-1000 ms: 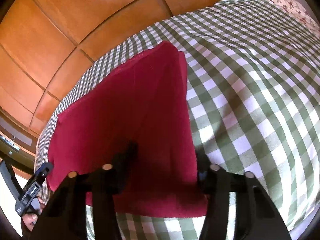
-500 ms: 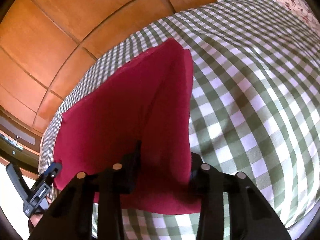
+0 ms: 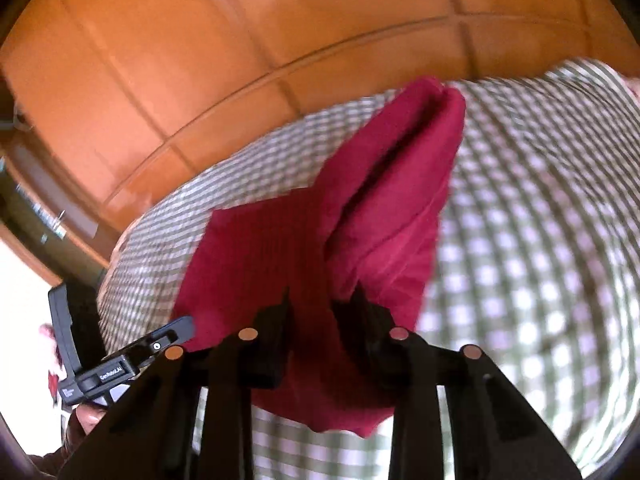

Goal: Fold small clothes
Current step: 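Grasp the sweater edge with the right gripper while the left gripper grasps it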

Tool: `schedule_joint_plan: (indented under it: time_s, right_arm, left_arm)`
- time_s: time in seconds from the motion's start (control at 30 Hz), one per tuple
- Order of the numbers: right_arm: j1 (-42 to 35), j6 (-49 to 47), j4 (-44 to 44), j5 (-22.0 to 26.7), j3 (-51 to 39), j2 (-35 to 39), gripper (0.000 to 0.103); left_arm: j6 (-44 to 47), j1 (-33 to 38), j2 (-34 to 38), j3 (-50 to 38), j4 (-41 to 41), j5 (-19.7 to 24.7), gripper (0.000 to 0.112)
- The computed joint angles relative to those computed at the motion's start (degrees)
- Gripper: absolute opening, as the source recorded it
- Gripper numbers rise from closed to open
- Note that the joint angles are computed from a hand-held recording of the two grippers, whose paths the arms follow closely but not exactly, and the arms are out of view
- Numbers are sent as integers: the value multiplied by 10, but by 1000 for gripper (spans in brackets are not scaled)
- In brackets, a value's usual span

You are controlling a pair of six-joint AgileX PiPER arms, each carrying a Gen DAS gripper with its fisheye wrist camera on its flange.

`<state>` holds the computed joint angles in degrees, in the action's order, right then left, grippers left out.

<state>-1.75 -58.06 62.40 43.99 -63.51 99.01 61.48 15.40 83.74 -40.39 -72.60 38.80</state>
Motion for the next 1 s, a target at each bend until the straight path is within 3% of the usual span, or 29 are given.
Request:
schedule_joint_plan:
  time_s: [0.2,0.23,0.27,0.33,0.5,0.67,0.7,0.8,0.83,0.9,0.97,1.0]
  right_arm:
    - [115,15,-19,-33,-19,13,18]
    - [138,22,-28,-45,-22,22,17]
    - [153,24,-33,-55,-23,28,17]
    - [181,23,-39,-82,-15,34,17]
    - [210,-15,-45,-137,17,24,17]
    - [223,-84,-23,-171,41,10,22]
    - [211,-113,2,-150,45,9,26]
    - [168,-171,50,-79,54,2,51]
    - [137,-192,68,-34,60,-2,55]
    - [74,-204,81,44,66,-6,60]
    - [-1,-213,96,108,74,-5,62]
    - [-26,-217,96,117,78,-4,63]
  left_arm:
    - [43,55,1,-13,-43,92,71]
    - [48,70,11,-22,-49,118,74]
    - [44,82,25,-33,-49,144,83]
    - [27,90,51,-53,-45,170,86]
    - [-26,69,135,-128,-30,205,85]
    - [-125,-3,177,-219,42,164,83]
    - [-162,-21,195,-253,76,149,76]
    - [-229,-62,222,-308,153,129,67]
    - [-244,-72,226,-317,174,118,53]
    - [-259,-87,231,-328,195,110,35]
    - [-254,-95,220,-321,200,89,29]
    - [-251,-96,217,-320,200,87,26]
